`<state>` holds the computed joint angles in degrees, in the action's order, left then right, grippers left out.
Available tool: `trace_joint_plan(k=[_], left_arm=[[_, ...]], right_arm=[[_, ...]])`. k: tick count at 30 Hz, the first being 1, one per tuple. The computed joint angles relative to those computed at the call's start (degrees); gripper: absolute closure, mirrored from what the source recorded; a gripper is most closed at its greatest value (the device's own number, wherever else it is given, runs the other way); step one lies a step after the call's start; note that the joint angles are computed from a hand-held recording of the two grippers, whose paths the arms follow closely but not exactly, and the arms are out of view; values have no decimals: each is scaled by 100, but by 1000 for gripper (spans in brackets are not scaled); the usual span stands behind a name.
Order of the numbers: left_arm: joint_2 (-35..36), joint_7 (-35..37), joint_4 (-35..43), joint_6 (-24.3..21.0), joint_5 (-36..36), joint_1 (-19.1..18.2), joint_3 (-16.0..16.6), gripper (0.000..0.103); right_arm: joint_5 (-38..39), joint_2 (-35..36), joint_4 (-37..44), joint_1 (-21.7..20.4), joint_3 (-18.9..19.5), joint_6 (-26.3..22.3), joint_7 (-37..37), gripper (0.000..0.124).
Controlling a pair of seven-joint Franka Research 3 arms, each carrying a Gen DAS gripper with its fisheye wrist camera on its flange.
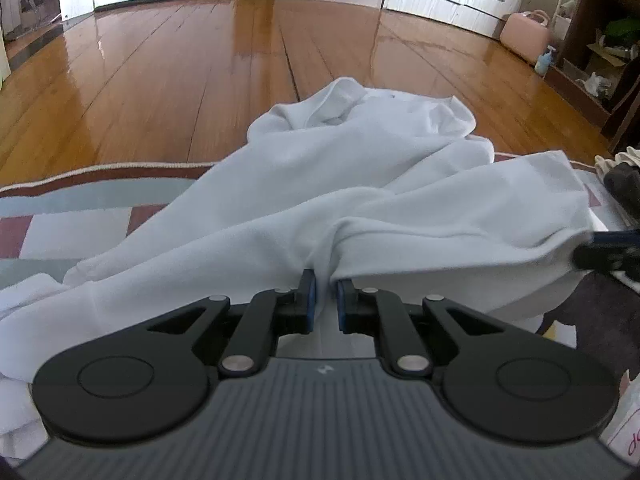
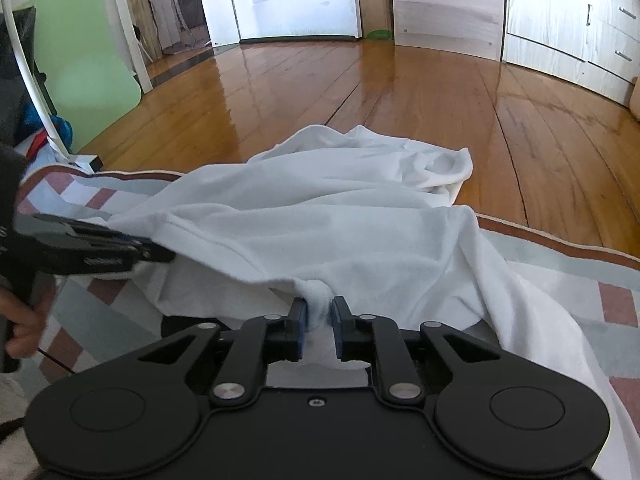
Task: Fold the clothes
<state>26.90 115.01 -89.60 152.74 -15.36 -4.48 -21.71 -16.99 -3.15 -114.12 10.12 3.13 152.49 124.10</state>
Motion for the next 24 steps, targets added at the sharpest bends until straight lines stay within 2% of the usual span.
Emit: trace_joint_plan(k=[2,4,5,9,11,14,15,17,20,22,24], left_arm=[[-11,62,-12,87,7,1,-27,93],[-83,199,-100,229,-37,51,-94,93],[-188,298,-213,315,-82,105,-136,95],[-1046,1093,-973,436,-1205,680,-551,95],[-1456,1160,-1252,33,-1649,792,-491,95],[-1797,691,-1421,-982,-1377,662,-123,95],[-1822,528,-1422,-1267,-1151,575,-10,95],[-1831,260,-1434,-1686,-669,364,184,95],[-1860,47,-1484,-1916,-131,40,416,95],[-1921,92,-1550,-1895,3,-131,545,93],[-1887,50,-1476,-2019,54,-247,659,93]], right_arm=[[-24,136,63,4,-12,-2,-94,100],[-88,267,81,17,-54,112,-307,113],[11,266,37,26,-78,209,-502,113],[2084,-543,-539,235,-191,789,-1730,113],[3155,-936,-726,475,-325,894,-2427,113],[4299,-1679,-1124,859,-541,235,-3346,112],[4653,-1836,-1285,937,-598,67,-3469,112],[4836,-1994,-1587,809,-482,-179,-3336,113],[4796,-1998,-1822,513,-278,-503,-2804,112],[5525,-2054,-1912,781,-562,-348,-3291,112],[5937,-2094,-1866,934,-729,-408,-3888,112]])
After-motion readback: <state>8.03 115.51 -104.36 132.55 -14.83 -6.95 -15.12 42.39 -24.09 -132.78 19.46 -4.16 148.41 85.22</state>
